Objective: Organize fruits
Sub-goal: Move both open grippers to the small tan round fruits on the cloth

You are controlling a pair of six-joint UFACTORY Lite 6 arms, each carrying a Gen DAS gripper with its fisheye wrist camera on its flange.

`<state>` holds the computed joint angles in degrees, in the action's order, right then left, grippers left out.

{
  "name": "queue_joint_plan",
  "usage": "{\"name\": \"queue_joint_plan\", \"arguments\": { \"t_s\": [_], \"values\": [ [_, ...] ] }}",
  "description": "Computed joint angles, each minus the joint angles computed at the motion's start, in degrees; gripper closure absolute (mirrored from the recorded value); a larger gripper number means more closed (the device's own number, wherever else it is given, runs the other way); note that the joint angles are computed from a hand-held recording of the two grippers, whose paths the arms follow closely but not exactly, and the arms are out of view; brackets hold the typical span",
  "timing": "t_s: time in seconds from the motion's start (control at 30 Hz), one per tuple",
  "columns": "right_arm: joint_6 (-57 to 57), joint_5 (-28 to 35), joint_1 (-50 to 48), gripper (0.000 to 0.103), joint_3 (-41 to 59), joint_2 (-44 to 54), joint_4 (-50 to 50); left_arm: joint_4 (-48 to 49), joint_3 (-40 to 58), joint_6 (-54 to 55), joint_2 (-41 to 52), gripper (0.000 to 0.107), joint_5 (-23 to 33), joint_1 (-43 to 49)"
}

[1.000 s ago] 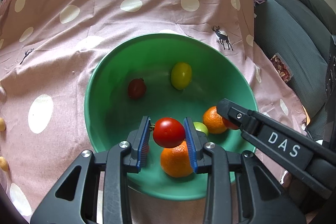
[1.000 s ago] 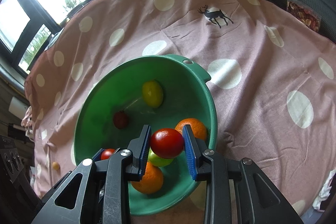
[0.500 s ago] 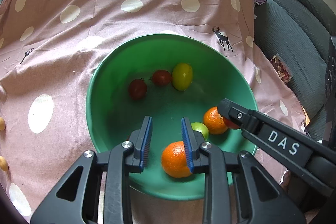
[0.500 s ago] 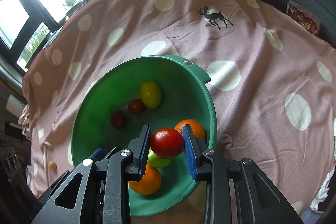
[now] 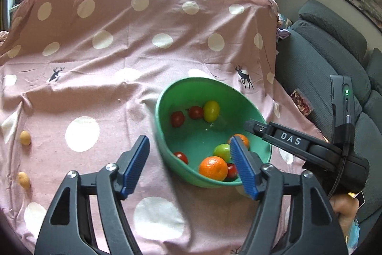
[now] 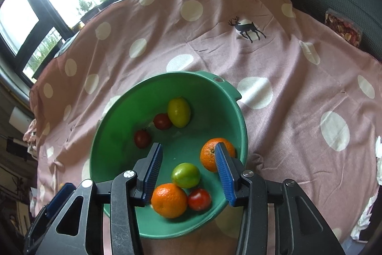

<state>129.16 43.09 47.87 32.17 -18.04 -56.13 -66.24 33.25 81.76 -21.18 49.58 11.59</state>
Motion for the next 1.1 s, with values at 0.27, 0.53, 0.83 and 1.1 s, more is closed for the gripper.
{"name": "queue_joint_plan", "arguments": {
  "t_s": [0.27,0.53,0.83,1.1],
  "values": [
    [0.5,12.3,9.7,0.036,10.7,7.4,-0.6,5.5,8.8,9.3,9.3,0.025,10.4,28.1],
    [-4.3,11.4,12.9,0.031,26.4,23.8,-3.7,2.0,23.5,15.1,29.7,0.021,8.0,43.5],
    [-17.6,-11.3,9.4,0.031,49.9,47.1,-0.3,2.9,38.2,4.2,45.6,0.021,4.2,44.8],
    [-57.5,-13.6,4.3,0.051,95.4,80.3,34.3,1.4,39.3,4.9,47.3,0.023,-1.3,43.7]
  ]
}}
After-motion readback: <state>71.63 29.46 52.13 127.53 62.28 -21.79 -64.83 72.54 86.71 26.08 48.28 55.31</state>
